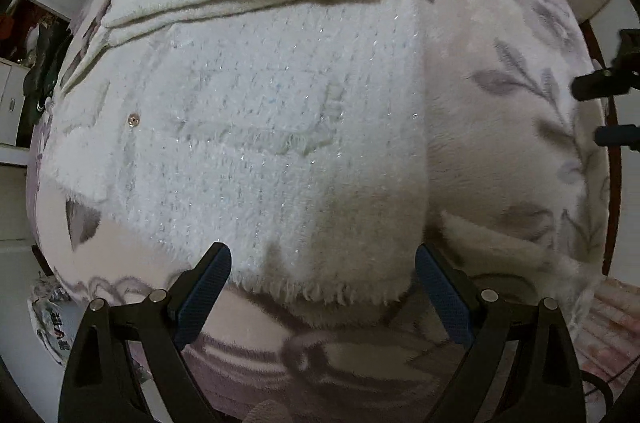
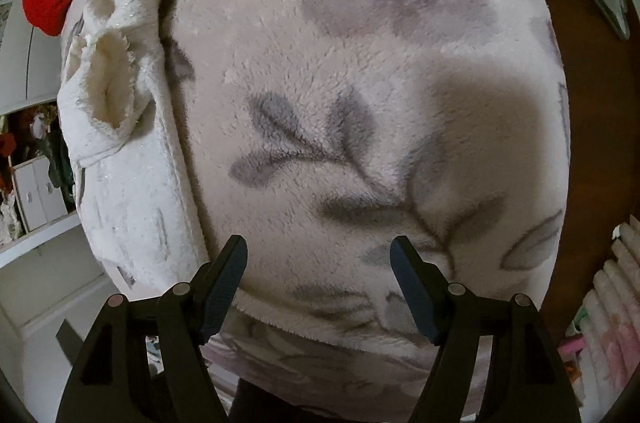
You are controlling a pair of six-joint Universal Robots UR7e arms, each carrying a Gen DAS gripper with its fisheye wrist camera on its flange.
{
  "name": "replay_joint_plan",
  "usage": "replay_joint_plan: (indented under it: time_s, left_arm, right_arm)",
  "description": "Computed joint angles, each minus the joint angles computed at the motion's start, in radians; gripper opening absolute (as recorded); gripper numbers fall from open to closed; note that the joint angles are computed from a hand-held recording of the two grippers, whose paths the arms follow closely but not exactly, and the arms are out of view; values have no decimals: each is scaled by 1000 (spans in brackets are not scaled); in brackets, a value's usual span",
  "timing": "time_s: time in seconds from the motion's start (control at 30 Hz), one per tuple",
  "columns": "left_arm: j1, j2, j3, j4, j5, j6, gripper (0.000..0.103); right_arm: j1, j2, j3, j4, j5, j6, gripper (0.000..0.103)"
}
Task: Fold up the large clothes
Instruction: 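Grasp the folded cardigan edge with the left tool while the right tool lifts the other sleeve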
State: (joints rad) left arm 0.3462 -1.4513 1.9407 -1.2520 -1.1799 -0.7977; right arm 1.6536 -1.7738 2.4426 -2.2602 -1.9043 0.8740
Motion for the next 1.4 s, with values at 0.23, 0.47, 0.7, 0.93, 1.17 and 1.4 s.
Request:
replay_joint_plan:
  time_s: [0.23,0.47,0.7,0.93,1.17,1.4]
  left_arm:
    - [5,29,100,-64,24,23,94]
    - [18,-3,135,-137,81,37,60]
    - [-5,-96,128,-130,141,26,11]
    - [0,-129,90,-102,196,74,10]
    - [21,-134,37,-133,186,121,10]
    - [167,-175,-113,-147,164,200,10]
  right_arm:
    - [-11,44,-7,-44,-1,-22,76]
    - [-53,52,7,-146,67,-95,76]
    - [-179,229,-25,-524,355,-307,90]
    - [-252,531,-200,-753,532,-316,92]
    - [-222,671,-336,-667,459,-245,34]
    - [20,702,-607,-367,165,-126,19]
